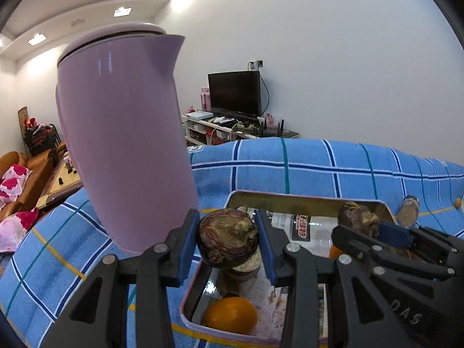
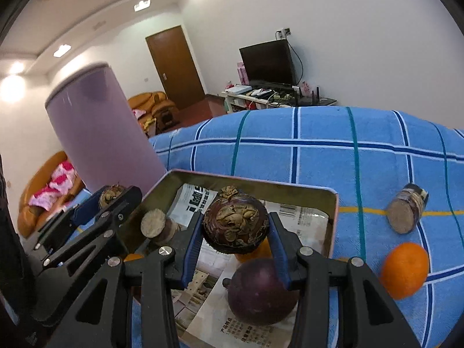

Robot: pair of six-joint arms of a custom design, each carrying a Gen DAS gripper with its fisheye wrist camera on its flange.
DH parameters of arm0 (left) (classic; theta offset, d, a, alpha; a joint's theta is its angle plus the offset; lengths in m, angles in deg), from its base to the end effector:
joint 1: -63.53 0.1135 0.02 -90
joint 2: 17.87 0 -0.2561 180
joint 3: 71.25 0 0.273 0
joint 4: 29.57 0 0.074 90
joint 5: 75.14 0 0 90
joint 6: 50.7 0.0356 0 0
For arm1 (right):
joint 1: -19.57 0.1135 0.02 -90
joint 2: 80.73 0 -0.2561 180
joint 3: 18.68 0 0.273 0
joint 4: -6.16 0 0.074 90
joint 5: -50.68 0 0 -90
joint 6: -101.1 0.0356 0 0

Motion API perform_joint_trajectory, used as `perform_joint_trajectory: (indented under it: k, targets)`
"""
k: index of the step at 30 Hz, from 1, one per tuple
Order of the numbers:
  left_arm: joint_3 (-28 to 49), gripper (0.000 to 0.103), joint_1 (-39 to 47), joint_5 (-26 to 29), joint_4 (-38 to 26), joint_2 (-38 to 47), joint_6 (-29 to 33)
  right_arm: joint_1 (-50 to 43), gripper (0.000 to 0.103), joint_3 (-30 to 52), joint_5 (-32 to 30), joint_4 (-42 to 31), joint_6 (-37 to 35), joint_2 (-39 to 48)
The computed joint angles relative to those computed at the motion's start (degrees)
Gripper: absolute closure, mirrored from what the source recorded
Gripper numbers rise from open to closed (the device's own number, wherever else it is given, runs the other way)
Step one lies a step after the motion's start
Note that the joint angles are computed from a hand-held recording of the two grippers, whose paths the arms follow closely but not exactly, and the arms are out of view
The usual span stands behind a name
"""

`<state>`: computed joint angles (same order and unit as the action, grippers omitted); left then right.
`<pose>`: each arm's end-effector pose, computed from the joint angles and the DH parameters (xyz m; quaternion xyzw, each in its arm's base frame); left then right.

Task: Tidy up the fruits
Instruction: 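Lift both held fruits and carry them over the pink tin, then open both tools to drop the bulb and mangosteen into the tin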

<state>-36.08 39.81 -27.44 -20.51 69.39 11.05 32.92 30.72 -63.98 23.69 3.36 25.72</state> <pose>0.2375 -0.0782 0.0855 -0.1775 0.8490 0.1346 0.4791 0.3109 0.0890 0.0624 -0.2512 0.8521 0.2133 0.4066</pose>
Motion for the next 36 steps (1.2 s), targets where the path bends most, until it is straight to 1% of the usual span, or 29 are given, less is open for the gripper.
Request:
perform_joint_trajectory:
  k: [3,7,12,16,19,22,25,27,31,36]
  targets:
    - [1.6,0.062,-0.4,-1.1,-1.5,1.9,0.4,0.6,0.057,1.0,0.8,-1.1,-0.6,1.0]
    - [2.0,0.062,0.6,0.1,-2.9,2.1,-0.4,1.4,0.057,0.9,2.5,-1.3,-2.1,0.9]
    - [2.5,0.062,1.5,1.1,-3.9,2.5,-0.9,1.4,0.057,0.4,2.5,-0.1,-3.0,1.3]
    - [2.7,0.062,2.0,1.4,-4.2,2.8,-1.2,0.2,0.056,0.6,-0.7,-0.3,-2.7,1.5]
    - [3.4,0.062,2.5,2.0,-5.7,3.0,-2.0,-0.4,0.056,0.6,-2.8,-0.6,-3.1,1.5]
    - [3.2,0.062,2.9,2.4,-5.9,2.7,-2.3,-1.4,0.056,0.7,-6.3,-1.1,-3.0,1.6]
    - [3.1,0.062,2.8,2.3,-5.9,2.7,-2.2,-3.5,0.056,0.5,-11.1,-1.0,-1.1,1.6]
    - [3.1,0.062,2.7,2.1,-5.8,2.7,-2.1,-4.3,0.055,0.2,-12.8,-0.2,0.1,1.4]
    - [3.3,0.062,2.8,2.1,-6.0,3.0,-2.3,-5.3,0.055,-0.1,-14.2,0.4,1.4,1.2]
    - [3.9,0.061,2.8,1.6,-6.7,3.6,-2.9,-6.8,0.055,-3.3,-14.9,5.7,2.9,-0.4]
